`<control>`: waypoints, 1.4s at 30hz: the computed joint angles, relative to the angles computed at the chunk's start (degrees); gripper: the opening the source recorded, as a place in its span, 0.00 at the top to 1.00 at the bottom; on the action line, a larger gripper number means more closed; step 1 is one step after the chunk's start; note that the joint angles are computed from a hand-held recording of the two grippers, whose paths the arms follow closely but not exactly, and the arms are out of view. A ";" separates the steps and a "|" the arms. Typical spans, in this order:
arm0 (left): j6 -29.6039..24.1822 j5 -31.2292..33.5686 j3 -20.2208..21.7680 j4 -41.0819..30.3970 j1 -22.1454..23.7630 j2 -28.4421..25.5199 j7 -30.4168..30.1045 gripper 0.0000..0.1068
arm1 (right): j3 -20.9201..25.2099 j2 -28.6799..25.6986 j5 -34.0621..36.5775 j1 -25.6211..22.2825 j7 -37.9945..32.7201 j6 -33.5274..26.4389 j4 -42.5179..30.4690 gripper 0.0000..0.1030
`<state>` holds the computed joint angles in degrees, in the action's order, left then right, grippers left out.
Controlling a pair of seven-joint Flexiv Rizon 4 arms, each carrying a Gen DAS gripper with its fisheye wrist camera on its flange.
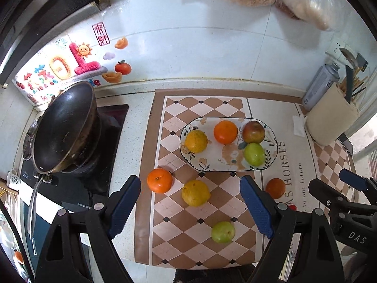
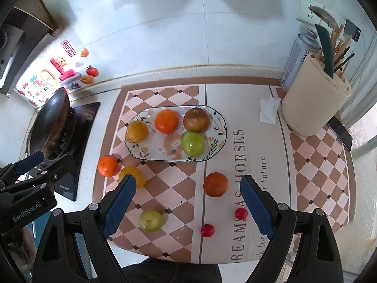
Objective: Organize fruits
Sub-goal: 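Withdraw both tools and move toward the remaining loose fruits, then grasp the second yellow citrus with the left tool while the right tool grasps an orange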
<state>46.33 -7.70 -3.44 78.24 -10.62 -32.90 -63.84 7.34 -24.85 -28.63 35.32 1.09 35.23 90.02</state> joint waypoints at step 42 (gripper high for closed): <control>-30.91 10.78 4.43 -33.50 -5.87 -29.53 -6.17 0.41 | 4.00 -17.25 27.21 -10.98 -15.31 13.64 0.49 0.42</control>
<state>15.42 3.08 0.99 44.74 -16.49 -62.43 -70.01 11.34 -42.10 -1.42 24.34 -14.22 48.88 90.50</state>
